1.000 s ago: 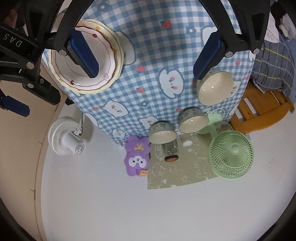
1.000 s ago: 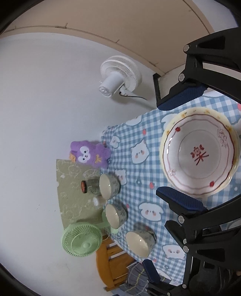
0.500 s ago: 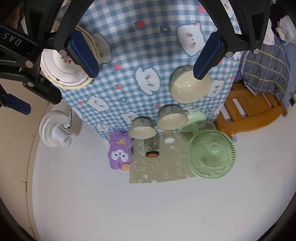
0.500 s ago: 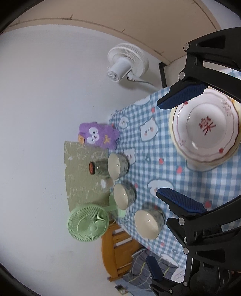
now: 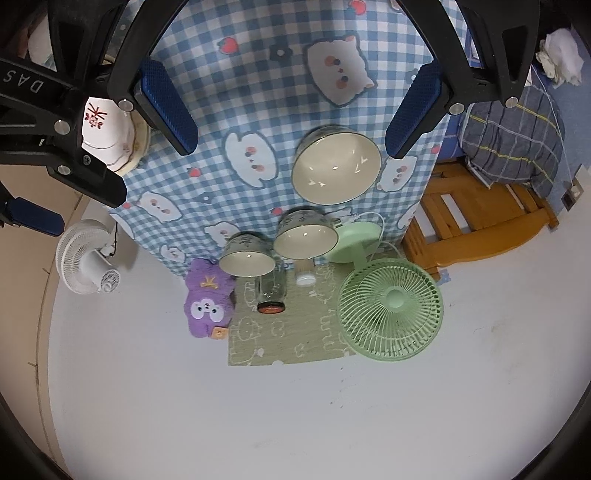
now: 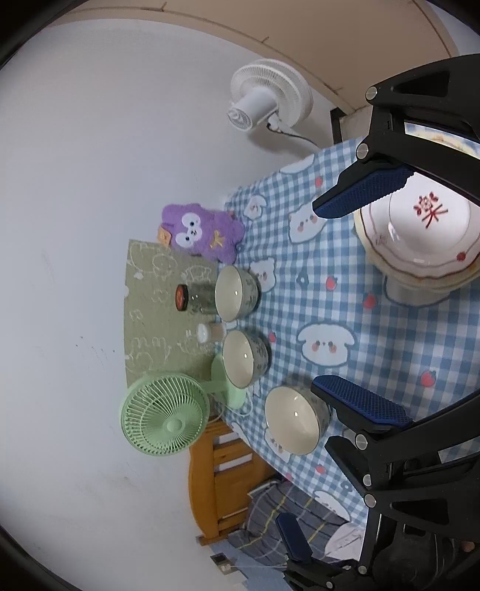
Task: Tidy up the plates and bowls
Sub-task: 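Withdraw both tools from the plate stack toward the bowls, then move both tools toward the rim of the large cream bowl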
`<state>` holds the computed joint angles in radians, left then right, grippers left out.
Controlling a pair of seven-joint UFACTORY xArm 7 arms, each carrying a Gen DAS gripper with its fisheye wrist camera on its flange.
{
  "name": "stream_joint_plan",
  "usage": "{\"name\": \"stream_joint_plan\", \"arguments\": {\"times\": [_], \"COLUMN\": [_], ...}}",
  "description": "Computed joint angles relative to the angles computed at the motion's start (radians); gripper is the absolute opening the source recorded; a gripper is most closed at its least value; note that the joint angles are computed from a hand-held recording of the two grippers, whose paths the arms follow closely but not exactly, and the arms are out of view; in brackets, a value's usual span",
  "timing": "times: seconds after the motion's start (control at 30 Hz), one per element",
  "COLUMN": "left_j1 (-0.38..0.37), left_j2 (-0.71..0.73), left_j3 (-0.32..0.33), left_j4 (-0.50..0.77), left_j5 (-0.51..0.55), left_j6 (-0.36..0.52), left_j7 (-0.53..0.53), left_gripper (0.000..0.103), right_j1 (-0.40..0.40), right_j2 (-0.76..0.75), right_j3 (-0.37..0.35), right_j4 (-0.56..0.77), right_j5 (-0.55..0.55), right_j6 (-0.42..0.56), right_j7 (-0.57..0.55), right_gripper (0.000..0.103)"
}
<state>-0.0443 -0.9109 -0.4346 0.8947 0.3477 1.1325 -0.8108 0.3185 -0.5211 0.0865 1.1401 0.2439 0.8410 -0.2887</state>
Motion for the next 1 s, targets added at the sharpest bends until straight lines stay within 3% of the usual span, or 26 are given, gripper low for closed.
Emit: {"name": "stream_joint_plan", "arguments": {"times": [0.63, 0.77, 1.0], "left_j1": [0.033, 0.057, 0.106], "left_j2": [-0.026, -0.018, 0.011], "left_j3": [0.135, 0.153, 0.194], "left_j4": [-0.142, -0.162, -0.195], "left_j5": [-0.007, 0.004, 0.024], "left_j6": [-0.094, -0.115, -0.148], "left_j7": [0.057, 0.077, 0.103], "left_gripper": [0.088, 0.084, 0.075], "right_j1": [0.054, 0.073, 0.093], "right_j2": [0.159, 0.201, 0.304], "right_j3": [0.082, 0.094, 0.124], "right_j4": [0.042, 0.057, 0.112], "right_j5": [-0.034, -0.037, -0.071], "right_j6": [-0.075, -0.104, -0.115], "right_j7": [0.063, 0.063, 0.109], "right_gripper": [0.088, 0.082, 0.078]}}
